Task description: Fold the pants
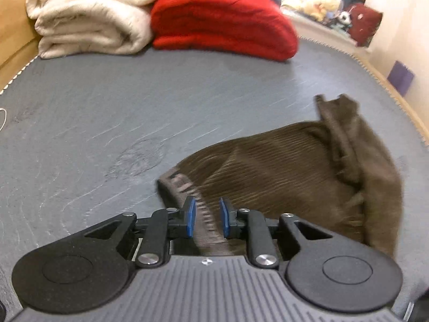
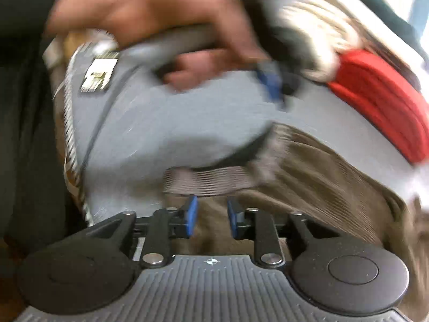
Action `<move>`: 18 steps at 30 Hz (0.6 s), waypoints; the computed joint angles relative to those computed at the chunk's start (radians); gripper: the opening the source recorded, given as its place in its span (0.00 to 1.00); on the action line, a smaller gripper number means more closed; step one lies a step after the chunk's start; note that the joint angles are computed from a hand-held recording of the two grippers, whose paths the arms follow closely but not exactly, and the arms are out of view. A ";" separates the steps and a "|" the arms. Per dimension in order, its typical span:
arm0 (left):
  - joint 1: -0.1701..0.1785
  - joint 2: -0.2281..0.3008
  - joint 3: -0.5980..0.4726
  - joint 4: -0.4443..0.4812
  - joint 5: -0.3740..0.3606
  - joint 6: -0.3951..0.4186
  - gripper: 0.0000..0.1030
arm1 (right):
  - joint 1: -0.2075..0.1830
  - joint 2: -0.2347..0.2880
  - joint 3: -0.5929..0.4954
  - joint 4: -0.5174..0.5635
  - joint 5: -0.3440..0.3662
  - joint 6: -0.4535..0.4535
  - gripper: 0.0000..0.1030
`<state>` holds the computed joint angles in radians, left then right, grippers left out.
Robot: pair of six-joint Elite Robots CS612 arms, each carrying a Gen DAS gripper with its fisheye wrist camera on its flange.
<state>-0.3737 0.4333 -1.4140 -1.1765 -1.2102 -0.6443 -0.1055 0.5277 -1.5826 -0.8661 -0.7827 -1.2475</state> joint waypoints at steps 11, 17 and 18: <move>-0.101 -0.012 0.006 -0.020 -0.040 -0.052 0.29 | -0.106 -0.146 0.442 -0.612 -0.073 0.711 0.36; -0.113 -0.028 0.084 -0.035 0.024 0.074 0.28 | -0.088 -0.210 0.679 -0.708 -0.145 0.962 0.36; -0.111 -0.027 0.092 -0.029 0.015 0.072 0.28 | -0.086 -0.219 0.710 -0.731 -0.135 0.985 0.36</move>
